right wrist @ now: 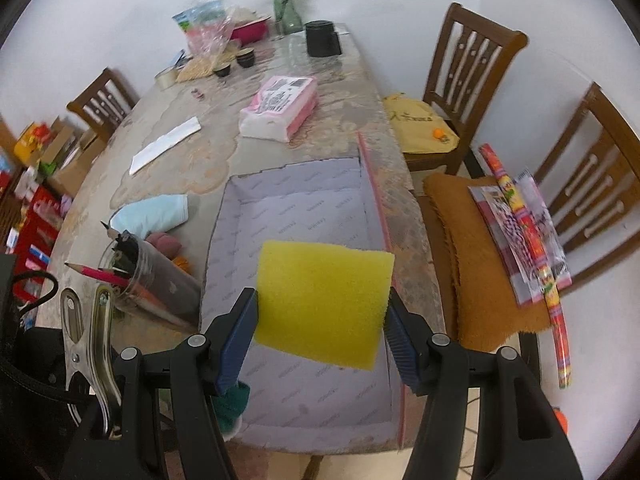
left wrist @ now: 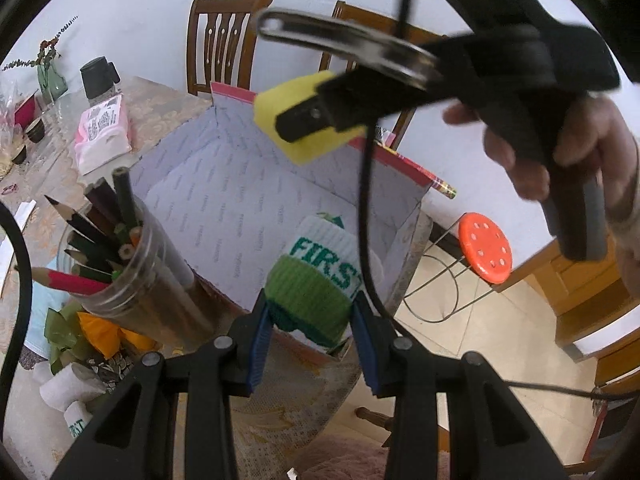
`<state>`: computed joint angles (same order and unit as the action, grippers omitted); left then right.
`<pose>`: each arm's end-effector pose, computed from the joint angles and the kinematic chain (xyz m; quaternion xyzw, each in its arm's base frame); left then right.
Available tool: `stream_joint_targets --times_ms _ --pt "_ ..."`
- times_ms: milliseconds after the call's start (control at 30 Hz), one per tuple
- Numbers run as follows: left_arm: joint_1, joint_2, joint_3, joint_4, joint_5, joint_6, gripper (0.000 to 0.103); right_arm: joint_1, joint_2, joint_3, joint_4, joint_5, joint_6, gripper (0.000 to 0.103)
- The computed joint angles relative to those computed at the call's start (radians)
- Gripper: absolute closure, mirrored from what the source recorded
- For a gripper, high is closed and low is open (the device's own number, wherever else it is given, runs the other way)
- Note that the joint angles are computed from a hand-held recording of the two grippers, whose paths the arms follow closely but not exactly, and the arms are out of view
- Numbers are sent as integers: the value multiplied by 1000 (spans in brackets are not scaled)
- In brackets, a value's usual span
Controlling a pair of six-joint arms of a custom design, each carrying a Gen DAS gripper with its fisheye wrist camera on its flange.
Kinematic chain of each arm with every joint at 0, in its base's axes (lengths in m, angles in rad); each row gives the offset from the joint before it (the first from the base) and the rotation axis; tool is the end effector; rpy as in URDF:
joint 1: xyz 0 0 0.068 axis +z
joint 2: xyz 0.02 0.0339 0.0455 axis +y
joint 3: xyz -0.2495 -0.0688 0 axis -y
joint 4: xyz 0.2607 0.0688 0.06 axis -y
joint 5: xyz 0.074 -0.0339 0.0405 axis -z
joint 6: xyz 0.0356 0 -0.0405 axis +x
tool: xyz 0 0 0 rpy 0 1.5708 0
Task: Organize soft objects
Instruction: 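Lower the sponge into the box and open the right tool while the left drops the sock in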
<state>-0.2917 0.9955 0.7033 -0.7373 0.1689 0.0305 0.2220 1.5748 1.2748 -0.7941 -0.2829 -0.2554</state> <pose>0.1969 -0.0654 0.2117 0.1763 0.9441 -0.1153 0.2535 0.3270 0.0840 0.2472 -0.2598 0.9269 0.1331 0.2360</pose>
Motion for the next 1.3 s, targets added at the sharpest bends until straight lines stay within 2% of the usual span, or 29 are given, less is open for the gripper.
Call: stream_joint_targets --times_ms 500,633,767,967,1300 --pt "-33 58 15 27 -68 -32 62 24 138 102 -5 -32 -49 40" --pt "-37 67 17 28 -82 -33 56 27 164 125 -14 -38 -62 39" --pt "-41 78 21 28 -93 -35 49 40 163 112 21 -15 -50 36" --pt "-57 58 16 29 -107 -45 47 42 154 107 36 -15 -52 28" --pt "-59 30 11 14 -107 -47 47 43 135 100 25 -17 -52 28"
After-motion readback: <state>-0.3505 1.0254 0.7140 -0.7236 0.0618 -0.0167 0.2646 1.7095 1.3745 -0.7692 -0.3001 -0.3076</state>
